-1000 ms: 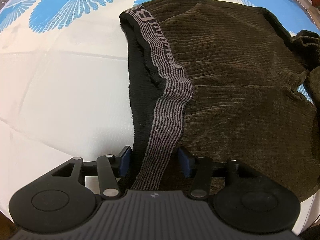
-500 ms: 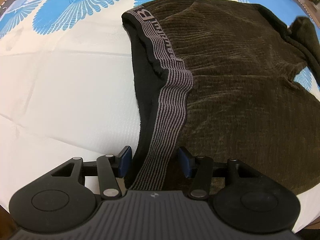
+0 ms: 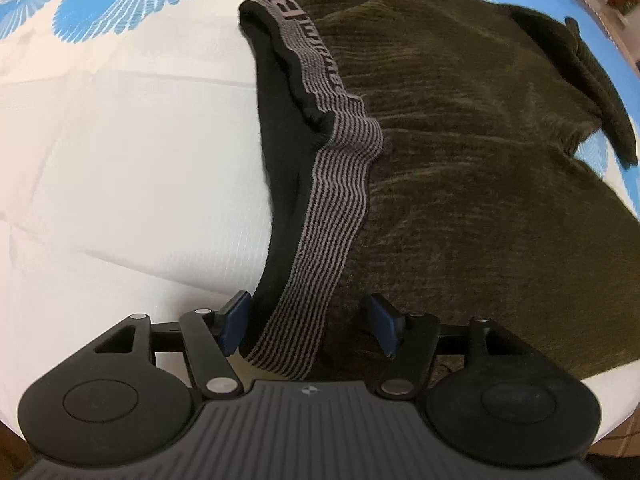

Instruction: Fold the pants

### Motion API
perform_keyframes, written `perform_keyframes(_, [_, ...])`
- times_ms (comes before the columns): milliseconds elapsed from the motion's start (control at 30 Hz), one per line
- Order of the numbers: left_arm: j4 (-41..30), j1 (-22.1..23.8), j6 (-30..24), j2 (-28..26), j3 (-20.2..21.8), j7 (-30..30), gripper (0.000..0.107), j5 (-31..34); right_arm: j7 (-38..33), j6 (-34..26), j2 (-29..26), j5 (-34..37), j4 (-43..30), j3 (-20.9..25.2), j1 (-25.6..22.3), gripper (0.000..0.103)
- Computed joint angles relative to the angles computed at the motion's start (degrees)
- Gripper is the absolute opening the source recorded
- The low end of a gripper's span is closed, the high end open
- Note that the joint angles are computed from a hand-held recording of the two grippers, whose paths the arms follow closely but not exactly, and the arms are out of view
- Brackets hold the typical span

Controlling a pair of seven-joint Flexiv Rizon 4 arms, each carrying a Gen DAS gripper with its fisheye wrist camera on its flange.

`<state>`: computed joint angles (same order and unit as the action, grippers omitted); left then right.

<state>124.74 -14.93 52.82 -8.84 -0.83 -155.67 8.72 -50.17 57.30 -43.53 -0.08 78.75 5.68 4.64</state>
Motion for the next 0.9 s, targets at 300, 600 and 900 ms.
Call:
perform_keyframes(300, [-2.5, -1.6, -5.1, 0.8, -0.4, 2.6, 0.010, 6.2, 4.3, 1.8, 2.3, -5.4, 3.1, -4.1, 3.8, 0.002])
perform_keyframes(600, [1.7, -1.5, 0.2, 10.3, -1.6, -8.3, 0.006, 15.4, 5.2, 10.0, 6.8, -11.2, 10.1, -5.5, 5.5, 0.002])
perform_keyframes(900, [7.1, 1.4, -1.0, 18.1, -4.4, -9.8, 0.006, 11.1, 16.2, 19.5, 11.0, -17.7, 17.7, -14.3, 10.5, 0.001])
